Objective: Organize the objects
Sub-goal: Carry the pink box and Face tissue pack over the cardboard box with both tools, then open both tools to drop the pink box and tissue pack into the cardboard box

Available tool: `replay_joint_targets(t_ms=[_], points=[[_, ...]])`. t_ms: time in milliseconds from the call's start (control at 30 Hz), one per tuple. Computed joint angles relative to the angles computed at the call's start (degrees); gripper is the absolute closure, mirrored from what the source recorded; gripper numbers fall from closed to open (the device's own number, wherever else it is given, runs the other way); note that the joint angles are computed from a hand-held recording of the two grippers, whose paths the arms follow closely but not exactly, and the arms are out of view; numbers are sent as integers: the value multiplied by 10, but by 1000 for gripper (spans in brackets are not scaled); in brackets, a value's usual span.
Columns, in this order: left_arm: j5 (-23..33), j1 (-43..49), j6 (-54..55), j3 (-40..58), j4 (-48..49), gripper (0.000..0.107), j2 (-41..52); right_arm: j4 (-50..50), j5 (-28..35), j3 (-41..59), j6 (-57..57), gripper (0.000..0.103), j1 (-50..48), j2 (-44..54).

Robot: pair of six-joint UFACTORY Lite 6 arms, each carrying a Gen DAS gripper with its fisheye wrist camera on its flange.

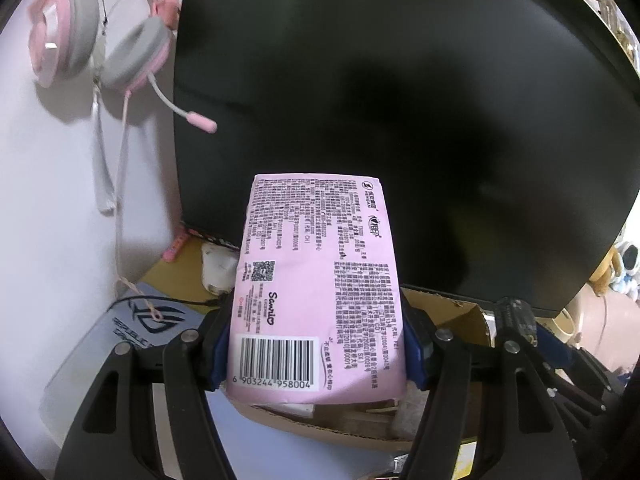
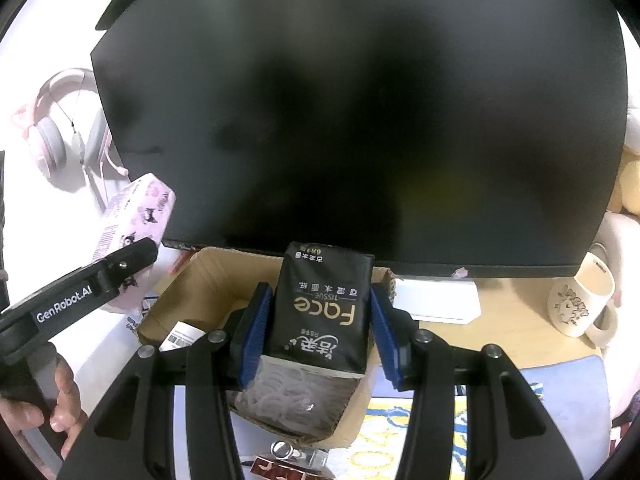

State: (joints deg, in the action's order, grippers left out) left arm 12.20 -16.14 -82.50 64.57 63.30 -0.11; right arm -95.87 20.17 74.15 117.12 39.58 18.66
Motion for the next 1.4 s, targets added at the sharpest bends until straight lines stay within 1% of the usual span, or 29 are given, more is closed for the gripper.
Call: replay_joint_targets(t_ms=[133, 233, 300, 400, 467, 567, 633, 667, 733, 800, 1000, 1100, 1233, 1333, 1400], points=[[-25, 13, 34, 8, -41, 42, 23, 8, -9, 15, -8, 51, -3, 20], [-42, 22, 82, 13, -91, 42, 36, 10, -16, 25, -9, 51, -6, 32], [-47, 26, 118, 20, -127, 42, 47, -2, -24, 28, 4, 51, -8, 39], [-51, 28, 129, 26, -140, 42, 62, -19, -33, 35, 24, 51, -12, 50], [-60, 36, 161, 27, -173, 42, 72, -21, -39, 43, 24, 51, -13, 61], [-69, 43, 272, 31, -285, 42, 84, -13, -41, 57, 16, 51, -13, 77], [-70, 45, 321, 36, -333, 42, 94, -18, -45, 65, 23, 51, -14, 88], [-68, 45, 321, 40, -333, 42, 98, -17, -45, 68, 25, 51, -15, 93], [-62, 39, 275, 49, -285, 42, 111, -21, -43, 74, 35, 51, -16, 101], [-57, 33, 260, 54, -267, 42, 117, -37, -45, 74, 55, 51, -19, 104], [-36, 8, 203, 72, -202, 41, 137, -107, -45, 68, 125, 51, -21, 107], [-23, -1, 196, 80, -191, 41, 145, -88, -42, 71, 105, 51, -22, 113], [1, -13, 190, 95, -176, 41, 161, -87, -44, 78, 109, 51, -24, 122], [35, -21, 221, 121, -196, 41, 185, -44, -37, 87, 56, 50, -21, 131], [33, -19, 224, 121, -196, 41, 187, -4, -26, 93, -1, 50, -14, 134]])
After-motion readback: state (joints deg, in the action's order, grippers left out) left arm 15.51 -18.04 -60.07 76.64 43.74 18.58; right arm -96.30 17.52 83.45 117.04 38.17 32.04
